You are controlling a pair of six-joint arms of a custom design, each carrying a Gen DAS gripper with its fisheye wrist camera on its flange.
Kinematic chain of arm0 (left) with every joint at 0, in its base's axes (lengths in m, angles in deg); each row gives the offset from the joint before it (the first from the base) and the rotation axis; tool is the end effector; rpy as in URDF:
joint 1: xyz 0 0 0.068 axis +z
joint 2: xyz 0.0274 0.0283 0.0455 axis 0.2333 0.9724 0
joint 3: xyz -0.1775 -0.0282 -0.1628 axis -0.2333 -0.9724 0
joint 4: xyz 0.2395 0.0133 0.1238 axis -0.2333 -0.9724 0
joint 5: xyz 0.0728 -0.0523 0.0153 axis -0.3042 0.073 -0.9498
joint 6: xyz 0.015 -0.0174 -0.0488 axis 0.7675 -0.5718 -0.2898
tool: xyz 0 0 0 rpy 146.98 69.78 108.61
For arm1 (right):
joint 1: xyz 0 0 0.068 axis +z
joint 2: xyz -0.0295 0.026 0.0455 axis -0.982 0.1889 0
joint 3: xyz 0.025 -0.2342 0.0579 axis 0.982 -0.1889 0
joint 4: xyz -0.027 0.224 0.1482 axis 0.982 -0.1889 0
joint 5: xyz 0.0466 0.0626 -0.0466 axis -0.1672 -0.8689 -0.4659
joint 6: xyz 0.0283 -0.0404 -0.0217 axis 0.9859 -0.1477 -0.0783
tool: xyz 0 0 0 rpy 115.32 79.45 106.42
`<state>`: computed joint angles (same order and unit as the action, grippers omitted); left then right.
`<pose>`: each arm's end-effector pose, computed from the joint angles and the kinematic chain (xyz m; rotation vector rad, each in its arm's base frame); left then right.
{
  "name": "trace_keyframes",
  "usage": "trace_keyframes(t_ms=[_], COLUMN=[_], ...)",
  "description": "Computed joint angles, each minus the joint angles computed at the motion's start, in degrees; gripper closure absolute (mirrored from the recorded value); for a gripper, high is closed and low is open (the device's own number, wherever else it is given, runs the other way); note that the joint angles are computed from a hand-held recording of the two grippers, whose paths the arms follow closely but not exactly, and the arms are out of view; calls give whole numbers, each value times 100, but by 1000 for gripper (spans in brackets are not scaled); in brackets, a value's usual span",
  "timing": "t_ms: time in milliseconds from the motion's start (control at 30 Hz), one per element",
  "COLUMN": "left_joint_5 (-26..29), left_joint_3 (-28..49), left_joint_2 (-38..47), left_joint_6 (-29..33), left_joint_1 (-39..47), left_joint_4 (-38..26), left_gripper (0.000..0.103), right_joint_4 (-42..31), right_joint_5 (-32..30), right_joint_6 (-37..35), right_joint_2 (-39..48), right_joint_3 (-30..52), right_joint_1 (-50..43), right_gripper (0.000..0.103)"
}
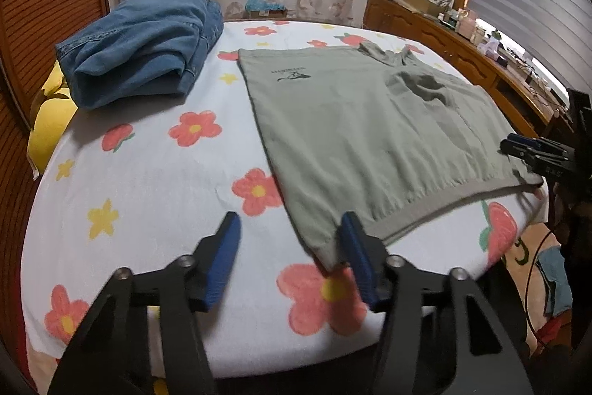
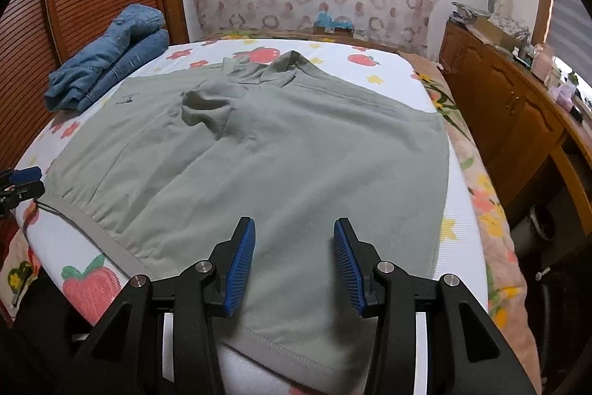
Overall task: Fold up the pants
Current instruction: 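Close the left gripper on the hem of one shorts leg, then lift the held leg over the other leg and open the left gripper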
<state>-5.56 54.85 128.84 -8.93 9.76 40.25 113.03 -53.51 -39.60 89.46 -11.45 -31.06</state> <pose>0.2452 -0.0262 0.0730 0.4041 2.4179 -0.3139 0.1792 0.1717 0.0202 -0.0857 2.2835 0.0418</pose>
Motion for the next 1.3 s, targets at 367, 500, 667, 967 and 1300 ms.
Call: trace_keyframes(t_ms=[367,500,667,967,1300], left_joint_5=[-295,-468,-362,-121,212], left_joint_3=[-114,-156,-147,-161,292], left_joint_2=[-12,-44,-43,-102,-794], left_joint_6=[12,-22,-104,-112,-181], left_joint_1=[-340,-454,-483,-497,-875], left_joint_4=[215,269,246,269,-500], left_gripper=[59,59,68,97,101], right_joint_4=[-490,-78,190,496,565], right_joint_5=[400,318,481,590,414], right_joint_6=[171,189,228,277,219], right_joint_2=[735,856,1024,1185,1071], right_joint_3=[948,836,807,744,621], right_joint_1=[393,356,446,527,448], right_gripper=[57,57,57,57,57])
